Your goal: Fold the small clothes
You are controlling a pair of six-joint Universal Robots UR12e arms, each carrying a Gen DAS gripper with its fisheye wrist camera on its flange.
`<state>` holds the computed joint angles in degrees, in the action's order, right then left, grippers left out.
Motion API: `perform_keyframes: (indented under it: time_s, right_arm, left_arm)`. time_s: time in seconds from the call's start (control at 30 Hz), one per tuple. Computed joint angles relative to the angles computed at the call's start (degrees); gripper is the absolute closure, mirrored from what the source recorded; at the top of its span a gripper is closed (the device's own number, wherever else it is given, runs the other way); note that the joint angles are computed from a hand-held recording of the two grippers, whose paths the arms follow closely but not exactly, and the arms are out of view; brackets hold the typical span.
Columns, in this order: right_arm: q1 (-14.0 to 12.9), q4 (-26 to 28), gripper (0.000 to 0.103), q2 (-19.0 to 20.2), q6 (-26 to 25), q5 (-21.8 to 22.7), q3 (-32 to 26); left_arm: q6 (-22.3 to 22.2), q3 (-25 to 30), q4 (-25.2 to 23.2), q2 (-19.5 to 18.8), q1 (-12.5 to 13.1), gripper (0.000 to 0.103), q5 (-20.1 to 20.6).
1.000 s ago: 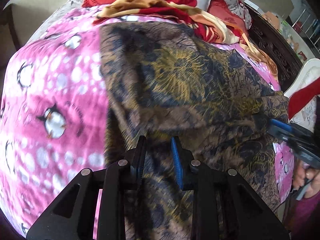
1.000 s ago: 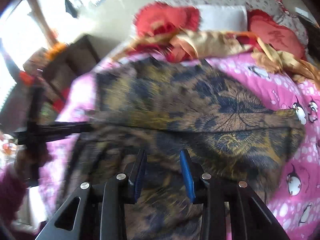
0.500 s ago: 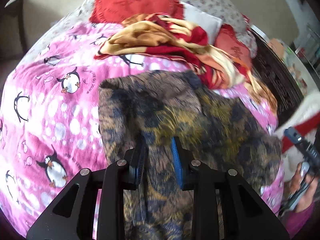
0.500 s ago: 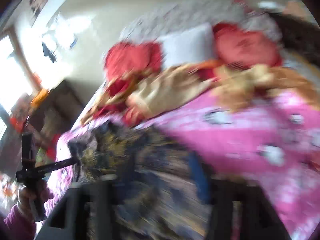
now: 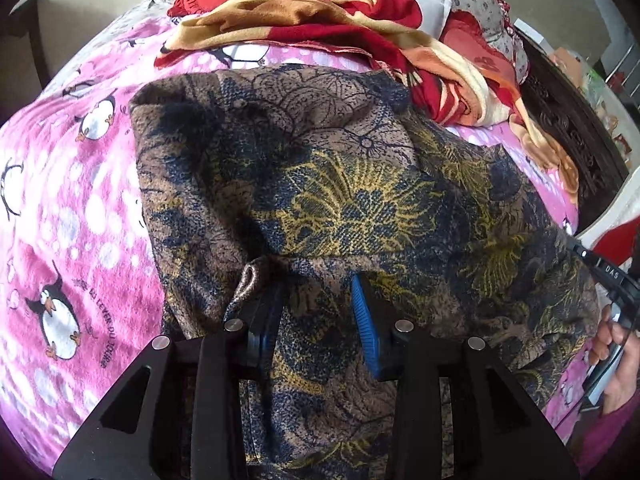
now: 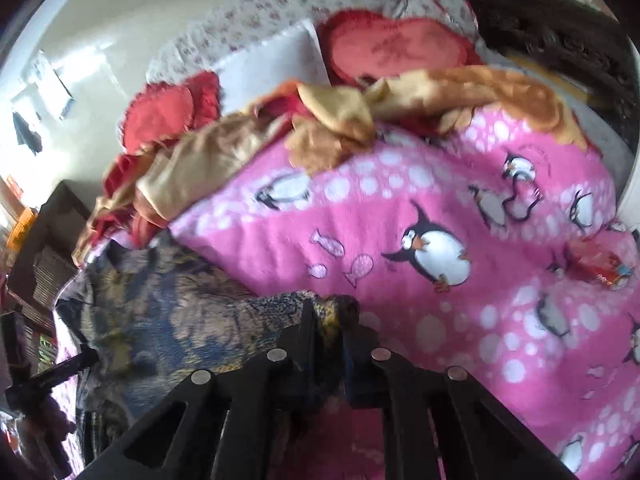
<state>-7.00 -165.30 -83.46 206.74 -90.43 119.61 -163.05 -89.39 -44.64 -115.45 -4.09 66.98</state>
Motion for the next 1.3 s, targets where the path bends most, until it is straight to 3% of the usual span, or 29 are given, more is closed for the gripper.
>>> perform_keyframes:
  time_s: [0.07, 0.1, 0.13, 0.17, 0.2, 0.3, 0.33, 0.4, 0.43, 0.5, 0.57, 0.6, 0.63, 0.73, 0.8, 0.87, 0.9, 0.93, 1.0, 1.2, 1.3]
  right_arm:
    - [0.1, -2.2, 0.094, -0.6, 1.4, 0.3, 1.0]
    - [-0.3, -3.2, 0.088, -1.3, 2.7, 1.8, 1.8]
    - [-0.8, -4.0, 0.060, -2.6, 4.5, 4.0, 3.1]
    - [-0.8, -2.9, 0.018, -4.0, 5.7, 5.1, 4.1]
    - [-0.8, -2.9, 0.009, -5.0, 6.3, 6.0, 5.1]
    - [0.1, -6.1, 0.012, -6.7, 7.1, 10.6, 8.3]
    - [0.5, -5.7, 0.019, -6.7, 6.8, 11.8, 8.6]
    - [1.6, -4.0, 0.057, -6.3, 4.4, 12.5, 8.5]
    - [2.2, -1.4, 0.086, -6.1, 2.1, 12.1, 8.0]
    - [3.1, 3.3, 0.090, -6.4, -1.2, 9.1, 7.3]
    - [3.1, 3.9, 0.093, -7.2, -2.2, 6.5, 7.3]
    - [3.6, 4.3, 0.095, -7.3, -1.5, 3.1, 7.0]
    - [3.5, 5.0, 0.095, -7.4, 0.2, 1.2, 6.9]
    - [2.9, 4.6, 0.095, -7.6, 2.2, 3.7, 7.5]
    - [2.8, 3.5, 0.086, -9.6, 2.4, 5.8, 8.6]
    - [2.8, 5.1, 0.038, -12.8, 1.5, 8.8, 10.0]
    - [3.2, 6.5, 0.034, -14.7, 0.8, 10.0, 10.8]
    - [3.7, 7.3, 0.034, -15.9, 0.2, 11.0, 11.6]
    - [4.9, 9.8, 0.034, -19.0, -2.1, 13.5, 13.7]
    - [9.6, 14.2, 0.034, -22.2, -1.3, 14.6, 17.9]
    - [11.2, 12.8, 0.034, -24.1, -0.8, 14.5, 20.0]
  left_arm:
    - [0.6, -0.1, -0.2, 0.3, -0.1, 0.069, 0.5]
    - [0.8, -0.1, -0.5, 0.4, -0.1, 0.069, 0.5]
    - [1.0, -0.4, -0.7, 0.6, 0.1, 0.069, 0.4]
    - [1.0, -0.8, -0.7, 0.9, 0.3, 0.069, 0.1]
    - [0.9, -1.2, -0.5, 1.1, 0.5, 0.069, -0.1]
    - [0.8, -2.5, 0.7, 1.8, 0.7, 0.069, 0.5]
    - [0.7, -2.8, 0.8, 2.0, 0.7, 0.069, 0.6]
    - [0.8, -3.4, 0.7, 2.6, 0.9, 0.069, 0.7]
    - [1.1, -3.8, 0.6, 3.0, 1.1, 0.069, 0.9]
    - [1.7, -5.1, 1.4, 4.2, 1.7, 0.069, 1.7]
    - [2.4, -6.8, 2.3, 5.7, 2.3, 0.069, 2.0]
    - [2.6, -7.3, 2.3, 6.1, 2.7, 0.069, 2.0]
    - [2.9, -8.0, 1.8, 6.8, 3.1, 0.069, 1.8]
    - [3.7, -10.6, -0.2, 9.3, 4.9, 0.069, -0.4]
    - [5.3, -12.9, -1.4, 11.6, 6.3, 0.069, -1.4]
    - [7.0, -15.3, -2.2, 13.8, 7.7, 0.063, -2.4]
    - [7.9, -16.4, -2.8, 15.0, 8.4, 0.055, -2.9]
    - [8.6, -17.6, -3.3, 16.1, 9.2, 0.047, -3.7]
    - [10.0, -20.0, -4.9, 18.2, 10.9, 0.040, -5.5]
    - [15.5, -25.1, -8.5, 23.2, 13.2, 0.040, -1.7]
    - [19.1, -26.8, -11.9, 25.2, 14.5, 0.040, -0.7]
